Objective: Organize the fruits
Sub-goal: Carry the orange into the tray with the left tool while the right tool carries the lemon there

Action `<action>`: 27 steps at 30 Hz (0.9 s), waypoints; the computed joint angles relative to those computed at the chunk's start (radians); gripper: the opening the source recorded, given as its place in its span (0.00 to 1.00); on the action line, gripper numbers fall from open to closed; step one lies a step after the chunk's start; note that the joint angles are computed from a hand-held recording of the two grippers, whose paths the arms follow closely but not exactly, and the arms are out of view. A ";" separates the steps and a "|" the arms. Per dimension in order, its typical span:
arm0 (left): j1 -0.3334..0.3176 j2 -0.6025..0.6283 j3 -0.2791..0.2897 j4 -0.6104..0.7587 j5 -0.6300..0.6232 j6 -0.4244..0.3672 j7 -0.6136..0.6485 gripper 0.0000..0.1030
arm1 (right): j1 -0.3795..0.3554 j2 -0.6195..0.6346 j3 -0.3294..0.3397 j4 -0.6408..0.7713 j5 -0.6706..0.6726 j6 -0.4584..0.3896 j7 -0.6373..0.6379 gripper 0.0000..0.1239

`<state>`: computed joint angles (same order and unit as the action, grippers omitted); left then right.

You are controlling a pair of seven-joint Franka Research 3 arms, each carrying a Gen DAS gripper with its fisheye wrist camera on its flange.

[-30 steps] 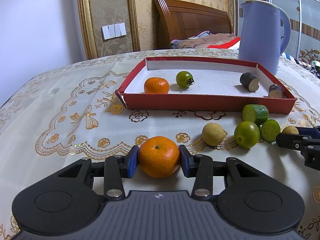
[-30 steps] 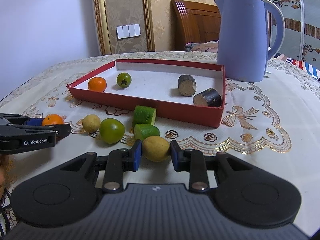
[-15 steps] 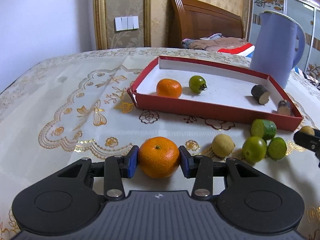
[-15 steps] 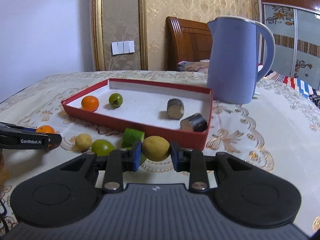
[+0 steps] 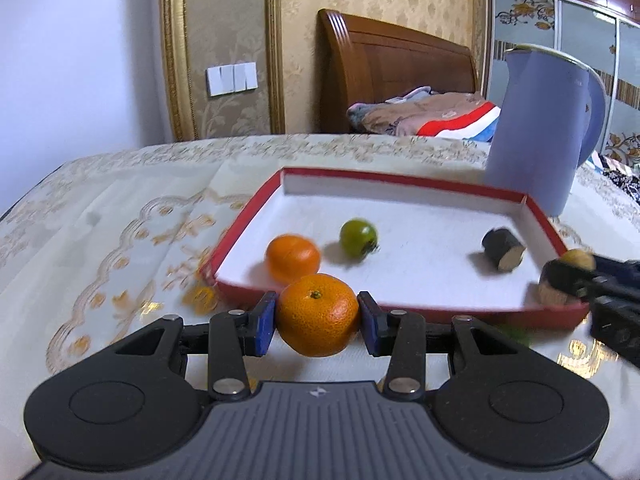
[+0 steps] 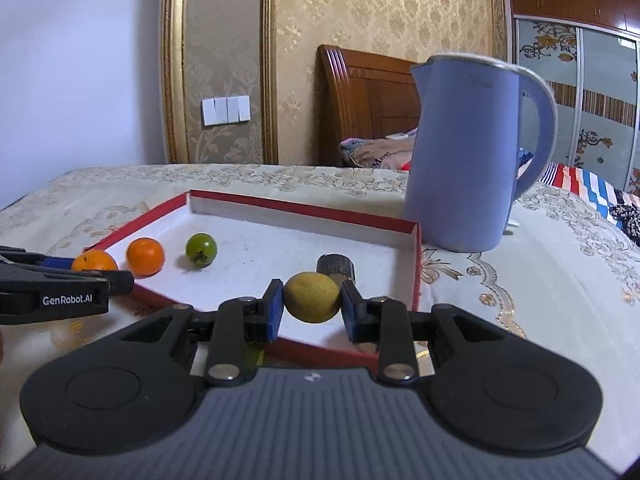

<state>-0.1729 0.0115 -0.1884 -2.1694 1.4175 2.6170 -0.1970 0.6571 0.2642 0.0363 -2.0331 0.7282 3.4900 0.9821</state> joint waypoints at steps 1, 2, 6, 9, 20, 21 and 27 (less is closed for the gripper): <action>0.000 0.011 0.000 0.014 0.005 -0.002 0.001 0.41 | 0.034 0.014 -0.034 0.026 0.037 -0.020 -0.028 0.23; -0.002 0.022 0.000 0.029 0.010 -0.005 0.006 0.41 | 0.075 0.028 -0.077 0.053 0.074 -0.045 -0.055 0.23; -0.004 0.065 0.014 0.078 0.013 0.010 0.019 0.41 | 0.206 0.072 -0.226 0.110 0.118 -0.110 -0.059 0.23; -0.007 0.095 0.025 0.106 -0.006 0.014 0.034 0.41 | 0.267 0.093 -0.302 0.126 0.102 -0.148 -0.020 0.23; -0.045 0.186 0.061 0.194 -0.023 -0.019 0.103 0.41 | 0.432 0.212 -0.557 0.220 -0.038 -0.321 0.232 0.23; -0.046 0.193 0.063 0.201 -0.022 -0.016 0.099 0.41 | 0.439 0.225 -0.572 0.230 -0.052 -0.328 0.258 0.23; -0.071 0.240 0.075 0.248 -0.007 -0.032 0.131 0.41 | 0.455 0.288 -0.618 0.286 -0.135 -0.336 0.371 0.23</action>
